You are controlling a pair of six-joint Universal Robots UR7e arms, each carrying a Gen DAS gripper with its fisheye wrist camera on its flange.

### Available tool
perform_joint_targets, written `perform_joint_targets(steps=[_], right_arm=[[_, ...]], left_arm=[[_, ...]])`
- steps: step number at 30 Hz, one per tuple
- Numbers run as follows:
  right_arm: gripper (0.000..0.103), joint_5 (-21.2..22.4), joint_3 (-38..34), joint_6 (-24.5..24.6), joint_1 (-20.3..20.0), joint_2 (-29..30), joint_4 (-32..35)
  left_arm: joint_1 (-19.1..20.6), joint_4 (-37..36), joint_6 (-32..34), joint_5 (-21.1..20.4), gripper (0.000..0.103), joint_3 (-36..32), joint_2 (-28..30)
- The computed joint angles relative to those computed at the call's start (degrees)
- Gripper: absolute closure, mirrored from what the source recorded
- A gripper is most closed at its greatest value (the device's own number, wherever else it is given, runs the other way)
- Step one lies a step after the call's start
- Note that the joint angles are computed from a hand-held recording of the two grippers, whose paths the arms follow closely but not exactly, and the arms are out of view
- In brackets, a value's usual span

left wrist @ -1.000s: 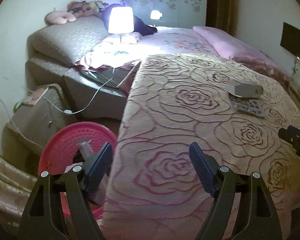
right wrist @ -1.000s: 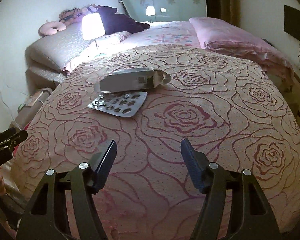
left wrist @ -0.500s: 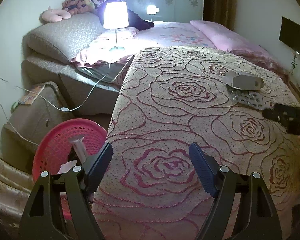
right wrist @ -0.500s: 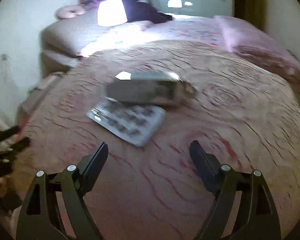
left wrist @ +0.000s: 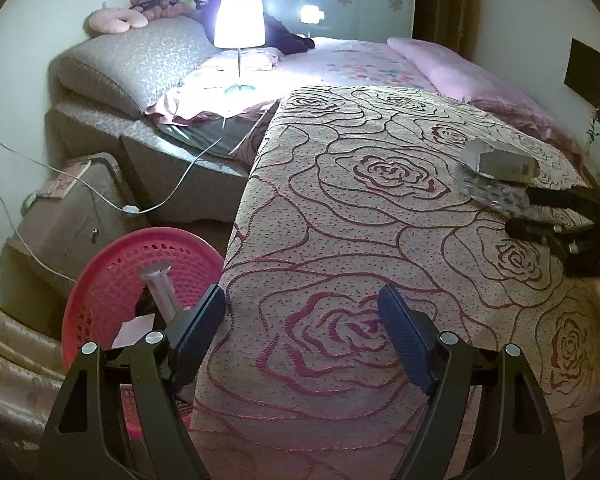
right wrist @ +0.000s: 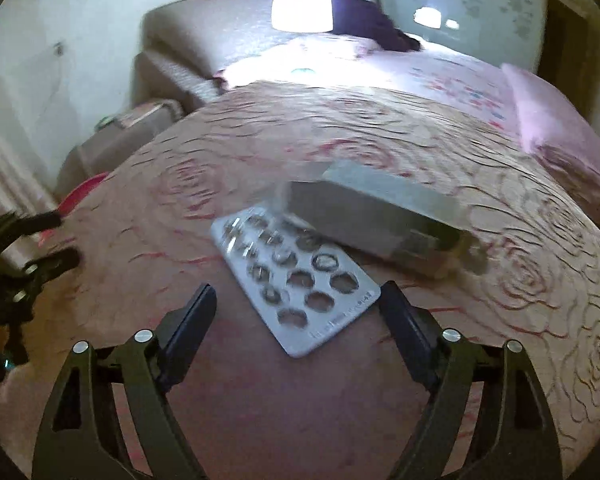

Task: Collect trash
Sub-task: 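Reach the right tool to the silver pill blister pack, then close the right tool on the blister pack and lift it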

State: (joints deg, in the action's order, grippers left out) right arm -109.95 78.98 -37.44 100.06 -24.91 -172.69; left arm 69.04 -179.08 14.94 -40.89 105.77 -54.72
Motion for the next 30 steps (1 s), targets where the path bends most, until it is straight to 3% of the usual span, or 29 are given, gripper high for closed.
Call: perform_joint_targets(steps=[4,11,15,18,24,30], right_arm=[[0.026,0.17,0.89,-2.33,1.00,0.00,0.59],[0.026,-2.58,-3.62,-0.93,1.77,3.26,-0.13],[0.047,-1.66,-2.73,-2.24,2.04,3.17,-0.99],[0.048,-1.92,-1.74,-2.44,2.22,3.00,-2.41],[0.048,-0.92,3.07,-0.35,1.91,0.64,-4.38],[0.049,0.68,12.74,1.55,1.15,-4.19,-9.07]], left_arm=[[0.09,0.09,-0.18,-0.26,0.027,0.02,-0.14],[0.06,0.02,-0.42,-0.35,0.027,0.31,-0.39],[0.01,0.16,-0.91,-0.38,0.027,0.48,-0.70],[-0.15,0.26,-0.86,-0.55,0.027,0.64,-0.85],[-0.74,-0.48,0.43,-0.84,0.027,0.71,-0.94],[-1.39,0.97,2.36,-2.05,0.027,-0.57,0.43]])
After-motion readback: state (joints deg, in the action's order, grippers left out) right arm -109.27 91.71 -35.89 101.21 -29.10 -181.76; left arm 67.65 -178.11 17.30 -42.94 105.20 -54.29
